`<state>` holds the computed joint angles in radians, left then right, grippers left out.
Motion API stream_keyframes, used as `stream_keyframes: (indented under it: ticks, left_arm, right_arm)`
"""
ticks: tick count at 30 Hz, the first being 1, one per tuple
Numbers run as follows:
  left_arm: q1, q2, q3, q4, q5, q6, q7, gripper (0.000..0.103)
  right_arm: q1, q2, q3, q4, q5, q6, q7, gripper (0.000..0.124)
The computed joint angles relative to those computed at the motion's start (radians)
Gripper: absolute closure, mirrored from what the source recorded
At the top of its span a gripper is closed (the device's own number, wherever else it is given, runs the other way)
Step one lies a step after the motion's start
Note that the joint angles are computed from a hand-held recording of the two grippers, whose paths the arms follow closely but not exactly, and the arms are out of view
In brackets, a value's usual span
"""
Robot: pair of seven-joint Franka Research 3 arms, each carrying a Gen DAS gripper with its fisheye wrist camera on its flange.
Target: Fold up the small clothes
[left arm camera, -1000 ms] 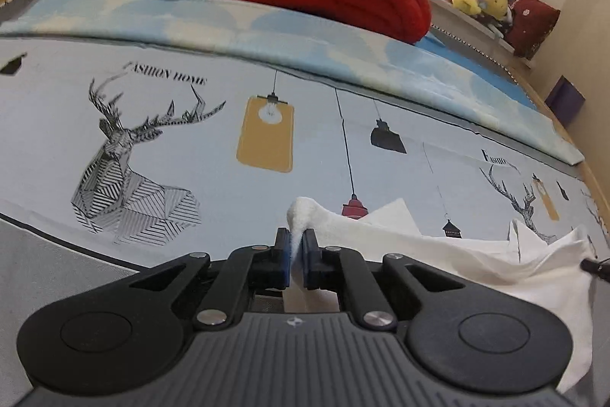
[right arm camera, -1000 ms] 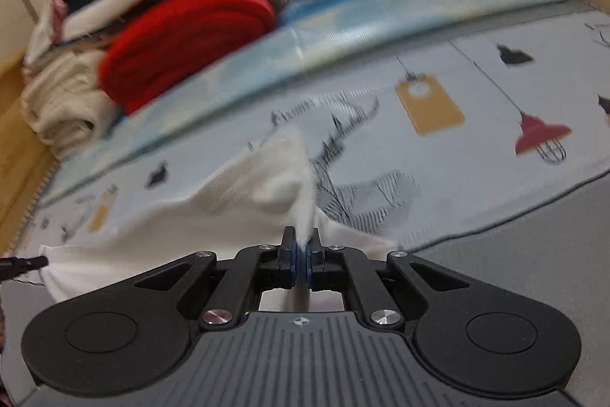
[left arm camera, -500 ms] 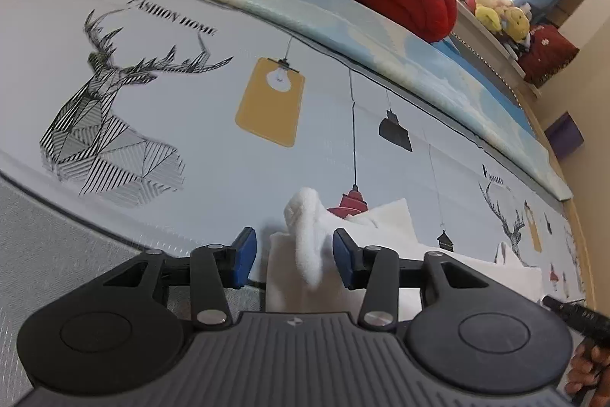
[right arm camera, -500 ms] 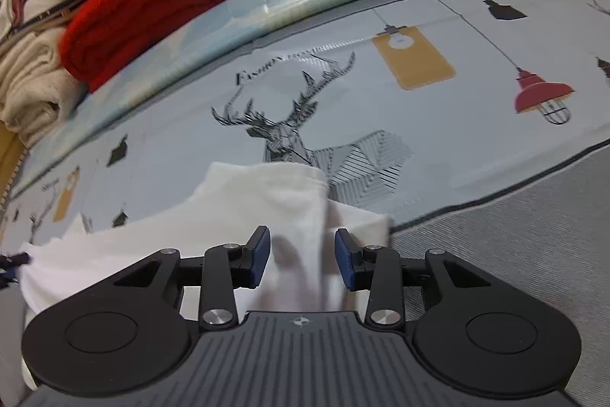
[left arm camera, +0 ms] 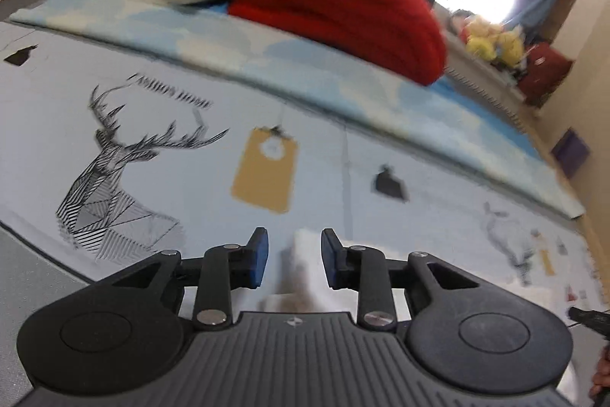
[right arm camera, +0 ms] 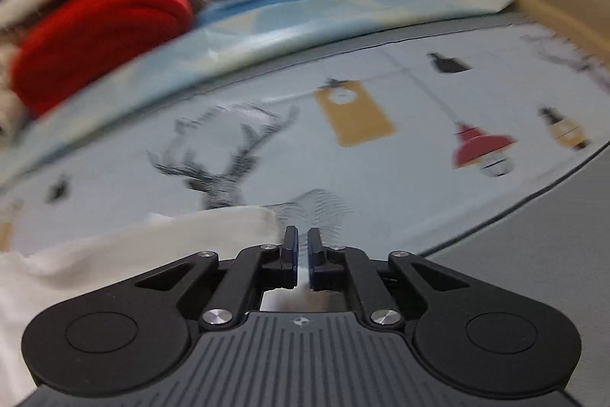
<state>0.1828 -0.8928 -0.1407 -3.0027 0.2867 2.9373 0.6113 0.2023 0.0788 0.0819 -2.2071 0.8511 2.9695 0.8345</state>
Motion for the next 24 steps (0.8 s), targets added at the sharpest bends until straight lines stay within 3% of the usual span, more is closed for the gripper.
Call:
stream_keyframes:
  ticks: [2,3,4,6,7,8,9,10,12,13,16,19,21,23,24]
  left_arm:
    - [-0.09,-0.015,0.086,-0.01,-0.018,0.031,0.065,0.071]
    - [-0.157,-0.007,0.148,-0.005,-0.034,0.038,0.123,0.071]
    - [-0.234,-0.002,0.213,-0.002,-0.052,0.032,0.193,0.071]
    - [-0.362,0.022,0.295,0.03,-0.083,-0.062,0.316,0.071]
    - [-0.38,0.045,0.286,0.055,-0.086,-0.147,0.354,0.071]
    - [-0.371,0.082,0.242,0.09,-0.067,-0.266,0.368,0.071]
    - [-0.347,0.116,0.19,0.115,-0.06,-0.36,0.391,0.071]
    - [-0.346,0.116,0.172,0.116,-0.054,-0.399,0.414,0.071]
    - [-0.33,0.08,0.136,0.126,-0.083,-0.442,0.413,0.071]
    - [-0.32,0.05,0.117,0.133,-0.104,-0.472,0.4,0.071]
    - [-0.353,-0.075,0.125,0.088,-0.175,-0.485,0.413,0.065]
    - [-0.418,-0.066,0.128,0.083,-0.227,-0.612,0.484,0.064]
    - [-0.413,-0.055,0.056,0.091,-0.18,-0.67,0.508,0.063]
    - [-0.398,-0.093,0.046,0.105,-0.204,-0.702,0.456,0.063]
    - [-0.386,-0.137,0.045,0.095,-0.22,-0.698,0.413,0.059]
  right_arm:
    - [-0.033,-0.022,0.035,-0.007,0.048,0.011,-0.027,0.104]
    - [-0.009,-0.037,0.018,-0.007,0.175,0.01,-0.141,0.096]
    - [-0.011,-0.057,0.018,-0.005,0.295,-0.016,-0.259,0.096]
    - [-0.017,-0.096,-0.017,-0.006,0.4,-0.194,-0.404,0.096]
    - [-0.024,-0.109,-0.04,-0.01,0.364,-0.316,-0.4,0.096]
    - [-0.03,-0.11,-0.056,-0.006,0.307,-0.414,-0.38,0.097]
    - [-0.025,-0.107,-0.064,-0.009,0.234,-0.459,-0.359,0.097]
    - [-0.009,-0.11,-0.07,-0.023,0.12,-0.448,-0.325,0.097]
    - [-0.022,-0.11,-0.023,-0.08,-0.173,-0.321,-0.167,0.103]
    - [-0.01,-0.118,-0.042,-0.092,-0.221,-0.316,-0.139,0.103]
    - [0.002,-0.177,-0.061,-0.129,-0.158,-0.28,-0.179,0.099]
    - [0.002,-0.235,-0.107,-0.143,-0.058,-0.391,-0.243,0.095]
    - [-0.027,-0.243,-0.09,-0.154,-0.198,-0.447,-0.106,0.09]
    - [-0.052,-0.261,-0.073,-0.192,-0.344,-0.426,0.019,0.075]
    - [-0.051,-0.276,-0.079,-0.208,-0.341,-0.415,0.033,0.077]
